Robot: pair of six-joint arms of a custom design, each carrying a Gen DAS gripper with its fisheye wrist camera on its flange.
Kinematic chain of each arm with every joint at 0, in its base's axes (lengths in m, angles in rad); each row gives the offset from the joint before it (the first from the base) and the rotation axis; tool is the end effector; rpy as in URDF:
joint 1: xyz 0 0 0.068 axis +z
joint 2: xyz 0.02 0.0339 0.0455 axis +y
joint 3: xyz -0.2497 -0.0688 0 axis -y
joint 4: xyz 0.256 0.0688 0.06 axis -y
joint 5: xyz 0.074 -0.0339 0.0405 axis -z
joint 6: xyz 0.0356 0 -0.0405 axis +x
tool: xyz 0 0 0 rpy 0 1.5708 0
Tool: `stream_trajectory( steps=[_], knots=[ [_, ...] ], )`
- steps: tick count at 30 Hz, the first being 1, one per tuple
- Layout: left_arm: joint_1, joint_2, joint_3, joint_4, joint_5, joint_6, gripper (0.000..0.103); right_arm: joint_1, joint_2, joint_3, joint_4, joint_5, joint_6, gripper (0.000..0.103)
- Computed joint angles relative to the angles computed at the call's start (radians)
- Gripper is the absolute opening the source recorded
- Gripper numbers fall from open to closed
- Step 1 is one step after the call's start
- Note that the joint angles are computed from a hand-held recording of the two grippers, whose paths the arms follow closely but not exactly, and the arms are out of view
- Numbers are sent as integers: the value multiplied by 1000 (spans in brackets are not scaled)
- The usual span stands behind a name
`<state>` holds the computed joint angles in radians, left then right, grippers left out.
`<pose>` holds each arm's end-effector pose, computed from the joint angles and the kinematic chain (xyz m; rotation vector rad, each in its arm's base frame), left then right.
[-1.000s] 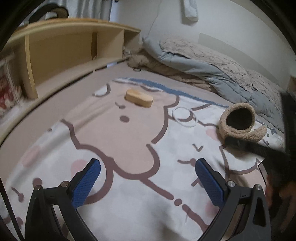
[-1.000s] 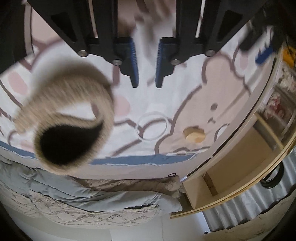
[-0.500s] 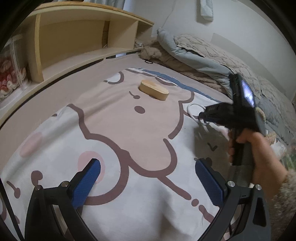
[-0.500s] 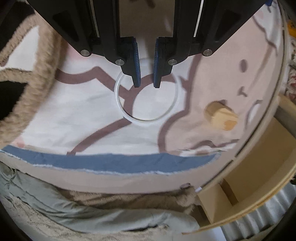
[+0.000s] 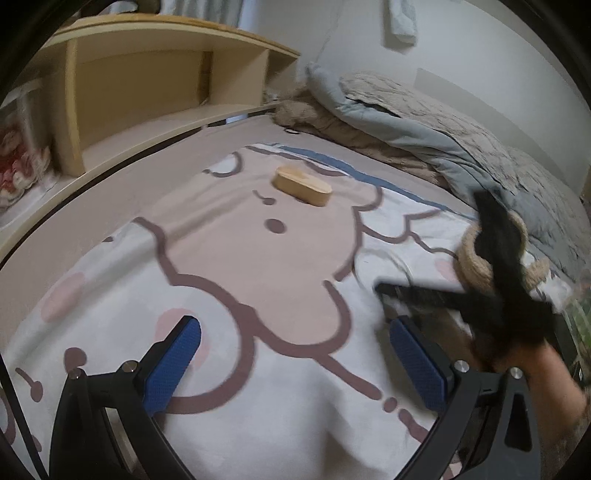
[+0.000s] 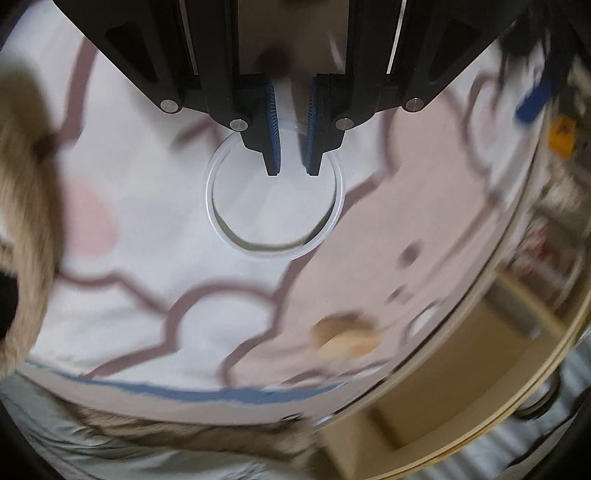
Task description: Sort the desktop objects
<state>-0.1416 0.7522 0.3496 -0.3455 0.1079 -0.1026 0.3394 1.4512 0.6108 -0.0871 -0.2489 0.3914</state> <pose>0.1746 -0.0288 0.1646 0.1001 2.3244 -0.2482 0.2524 0.0984 0.1239 -0.0402 2.5638 0.6044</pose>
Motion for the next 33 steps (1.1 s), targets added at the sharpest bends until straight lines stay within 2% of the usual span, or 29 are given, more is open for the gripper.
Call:
stream_trajectory(
  steps=[8, 10, 14, 17, 22, 24, 27, 31, 33],
  knots=[
    [203, 134, 46, 16, 144, 41, 103, 171, -230, -195, 24, -96, 12, 15],
    [210, 134, 45, 2, 180, 59, 103, 219, -288, -215, 4, -70, 15, 15],
    [191, 80, 28, -33, 230, 99, 103, 279, -518, -262, -105, 62, 32, 15],
    [152, 35, 13, -50, 235, 113, 103, 258, -642, -266, -206, 67, 22, 15],
    [55, -1, -2, -56, 179, 113, 103, 235, -588, -252, -256, 192, 18, 15],
    [53, 9, 1, -50, 172, 113, 103, 230, -459, -219, -217, 238, 28, 14],
    [115, 33, 6, -36, 198, 115, 103, 260, -328, -178, -154, 261, 23, 15],
    [190, 93, 22, -22, 257, 112, 103, 314, -290, -152, -115, 233, -3, 14],
    [204, 113, 27, -16, 272, 115, 103, 353, -307, -163, -104, 275, 1, 14]
  ],
)
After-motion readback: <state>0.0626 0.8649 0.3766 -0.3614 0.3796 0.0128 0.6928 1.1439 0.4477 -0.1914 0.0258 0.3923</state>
